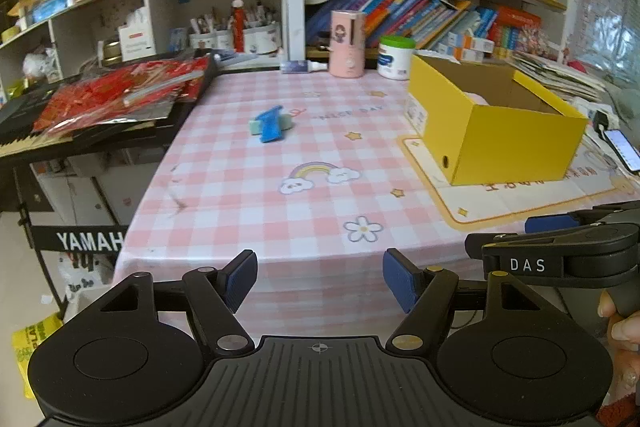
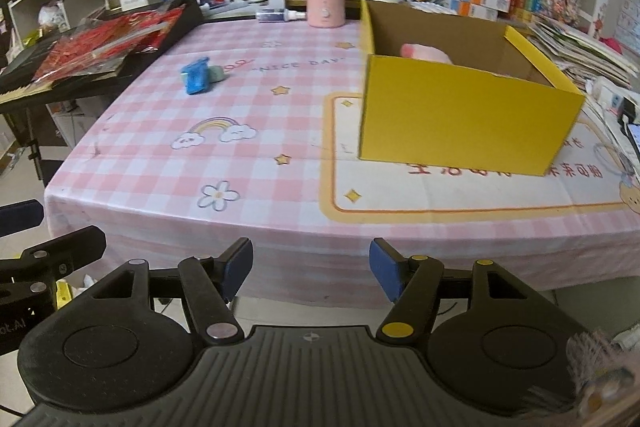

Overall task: Organize objects
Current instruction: 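Move both tools toward the blue cloth and mint-green object on the table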

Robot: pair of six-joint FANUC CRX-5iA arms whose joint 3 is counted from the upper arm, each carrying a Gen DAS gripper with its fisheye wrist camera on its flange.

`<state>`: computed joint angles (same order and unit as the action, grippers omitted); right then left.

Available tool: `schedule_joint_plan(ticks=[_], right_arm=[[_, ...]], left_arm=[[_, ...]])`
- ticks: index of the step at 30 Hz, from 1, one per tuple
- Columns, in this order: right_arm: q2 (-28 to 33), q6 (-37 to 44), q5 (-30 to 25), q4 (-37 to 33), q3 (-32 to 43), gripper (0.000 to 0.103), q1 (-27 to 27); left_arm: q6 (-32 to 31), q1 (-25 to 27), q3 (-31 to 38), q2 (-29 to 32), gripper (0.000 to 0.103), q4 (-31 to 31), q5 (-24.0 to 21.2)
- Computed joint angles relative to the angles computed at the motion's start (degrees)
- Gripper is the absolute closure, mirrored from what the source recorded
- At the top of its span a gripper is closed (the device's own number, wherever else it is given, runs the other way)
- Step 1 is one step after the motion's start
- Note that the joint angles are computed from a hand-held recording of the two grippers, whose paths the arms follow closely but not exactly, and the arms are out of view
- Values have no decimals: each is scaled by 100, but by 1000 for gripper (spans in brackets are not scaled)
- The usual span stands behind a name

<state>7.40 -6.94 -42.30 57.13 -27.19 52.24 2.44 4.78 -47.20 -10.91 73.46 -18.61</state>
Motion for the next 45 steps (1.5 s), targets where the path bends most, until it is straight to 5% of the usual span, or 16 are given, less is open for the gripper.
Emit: schedule_joint_plan(ticks=[26,37,45], right_arm=[[925,1333,781,-433,1133,40,-692],[1445,2259,1053,-917,1931,40,-1120],[1808,2966,1195,-1437,2557,40,-1358]], left_arm=[[808,-112,948,1087,32,-369,475],[1879,-146,1787,1786,32,-1272,534],[3152,-44,2472,2204,33,-2534,392]])
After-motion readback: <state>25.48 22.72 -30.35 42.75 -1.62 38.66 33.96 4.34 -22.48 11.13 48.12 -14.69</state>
